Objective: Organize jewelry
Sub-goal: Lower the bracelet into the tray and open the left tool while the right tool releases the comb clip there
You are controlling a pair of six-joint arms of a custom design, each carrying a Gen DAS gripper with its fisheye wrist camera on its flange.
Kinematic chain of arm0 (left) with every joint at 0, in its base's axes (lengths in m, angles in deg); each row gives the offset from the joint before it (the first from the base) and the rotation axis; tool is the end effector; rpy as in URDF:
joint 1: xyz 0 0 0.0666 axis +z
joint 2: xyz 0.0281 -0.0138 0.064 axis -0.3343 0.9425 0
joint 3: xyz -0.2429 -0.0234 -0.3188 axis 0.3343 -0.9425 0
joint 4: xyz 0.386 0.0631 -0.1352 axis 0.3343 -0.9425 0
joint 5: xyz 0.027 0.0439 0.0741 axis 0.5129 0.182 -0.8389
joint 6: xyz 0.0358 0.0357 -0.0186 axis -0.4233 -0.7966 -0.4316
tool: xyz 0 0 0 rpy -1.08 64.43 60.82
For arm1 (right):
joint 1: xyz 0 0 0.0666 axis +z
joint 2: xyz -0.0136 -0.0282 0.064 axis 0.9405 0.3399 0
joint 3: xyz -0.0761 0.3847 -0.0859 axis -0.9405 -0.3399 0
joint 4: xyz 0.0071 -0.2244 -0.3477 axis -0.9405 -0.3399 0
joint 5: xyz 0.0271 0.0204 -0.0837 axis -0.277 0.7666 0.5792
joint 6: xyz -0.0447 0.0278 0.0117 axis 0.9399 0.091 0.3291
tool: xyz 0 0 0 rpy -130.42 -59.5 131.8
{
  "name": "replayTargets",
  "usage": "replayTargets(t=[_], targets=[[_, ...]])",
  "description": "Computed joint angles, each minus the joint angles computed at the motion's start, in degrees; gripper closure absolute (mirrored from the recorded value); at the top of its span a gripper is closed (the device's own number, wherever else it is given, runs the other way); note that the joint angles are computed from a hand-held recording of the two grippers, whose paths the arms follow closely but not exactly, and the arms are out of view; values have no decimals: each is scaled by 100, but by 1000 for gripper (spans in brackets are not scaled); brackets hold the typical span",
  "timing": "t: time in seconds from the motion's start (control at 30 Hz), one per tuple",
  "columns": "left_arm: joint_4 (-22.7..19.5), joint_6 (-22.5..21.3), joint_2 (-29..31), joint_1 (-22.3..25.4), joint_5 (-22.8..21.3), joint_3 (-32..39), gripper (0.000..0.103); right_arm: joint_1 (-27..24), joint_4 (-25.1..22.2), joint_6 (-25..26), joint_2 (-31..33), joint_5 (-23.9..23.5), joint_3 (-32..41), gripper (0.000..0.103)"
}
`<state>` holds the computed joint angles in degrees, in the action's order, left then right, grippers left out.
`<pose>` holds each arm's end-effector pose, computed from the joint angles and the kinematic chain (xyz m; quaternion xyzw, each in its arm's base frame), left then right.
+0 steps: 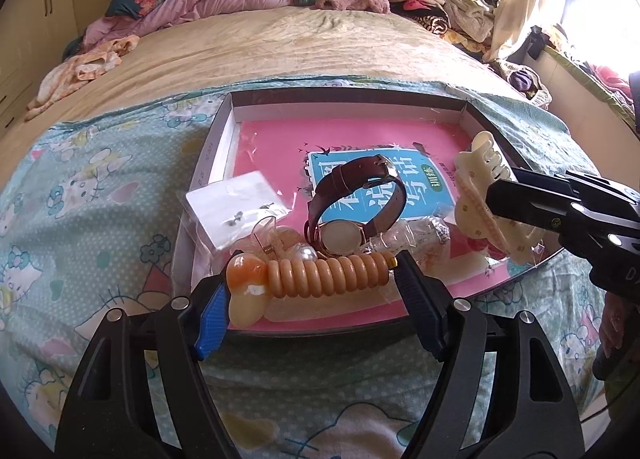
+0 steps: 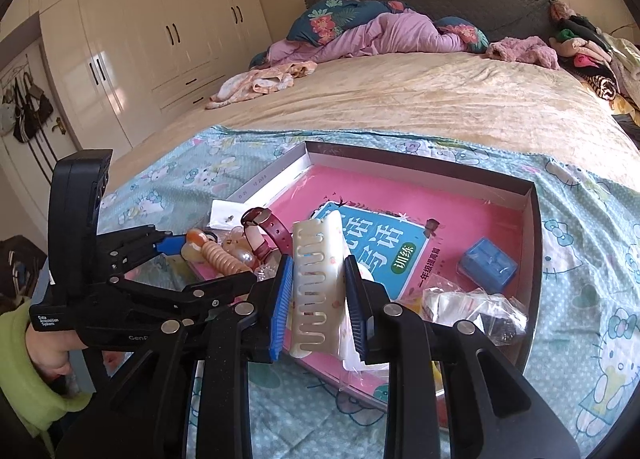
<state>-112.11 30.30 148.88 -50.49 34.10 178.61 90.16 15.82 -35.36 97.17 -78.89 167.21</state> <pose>0.4572 -0.2724 0.5161 0.1664 0.9227 -0.0927 0.3352 0.4376 0.1675 0.5386 -0.1461 0.8883 0.1975 0.3879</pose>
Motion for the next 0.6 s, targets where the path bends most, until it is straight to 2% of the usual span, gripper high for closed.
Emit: replayTargets(t=[0.6], targets=[[18,8,4,21,22,-47,36,-82,-110,-222,158,-351,2,76]])
